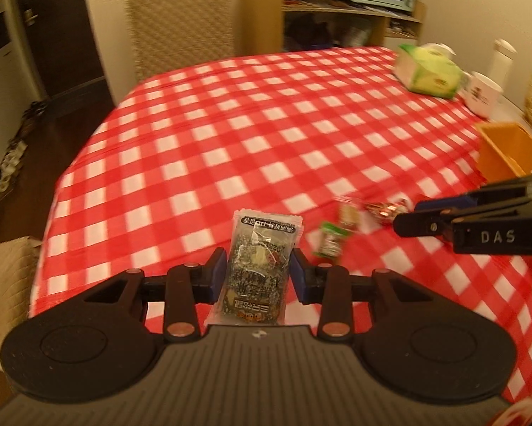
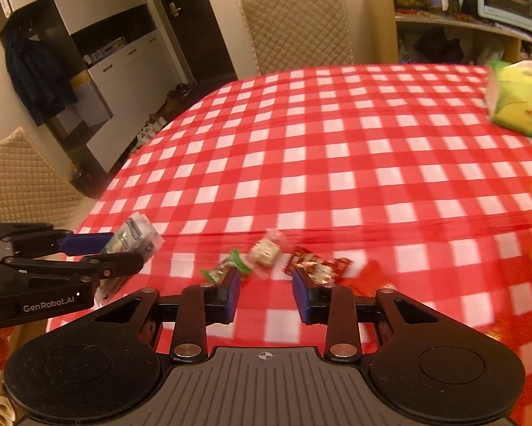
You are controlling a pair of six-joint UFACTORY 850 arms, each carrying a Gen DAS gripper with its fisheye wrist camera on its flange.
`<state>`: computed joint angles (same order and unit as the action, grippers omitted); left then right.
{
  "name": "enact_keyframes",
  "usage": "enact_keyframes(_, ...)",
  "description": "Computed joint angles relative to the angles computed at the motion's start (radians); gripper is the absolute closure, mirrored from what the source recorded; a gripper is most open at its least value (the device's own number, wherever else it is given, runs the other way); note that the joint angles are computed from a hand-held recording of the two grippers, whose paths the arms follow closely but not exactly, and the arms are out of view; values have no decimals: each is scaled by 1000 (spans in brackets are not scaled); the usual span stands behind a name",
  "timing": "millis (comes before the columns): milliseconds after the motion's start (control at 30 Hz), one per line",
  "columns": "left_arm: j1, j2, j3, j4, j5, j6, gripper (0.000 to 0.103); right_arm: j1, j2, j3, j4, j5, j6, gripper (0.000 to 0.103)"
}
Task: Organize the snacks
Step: 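Grasp the clear-wrapped candy with the right tool while the left tool holds the grey packet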
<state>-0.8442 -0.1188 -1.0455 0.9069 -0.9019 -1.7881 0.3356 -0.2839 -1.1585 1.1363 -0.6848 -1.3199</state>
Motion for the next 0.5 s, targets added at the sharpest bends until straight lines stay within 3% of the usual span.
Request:
enact_keyframes(200, 22, 18, 20, -13, -37, -24, 68, 48, -47, -42, -39, 52, 93, 74)
enact_keyframes(500, 47, 46, 57, -19, -32, -47, 68, 91, -99, -90, -96, 120, 266, 74)
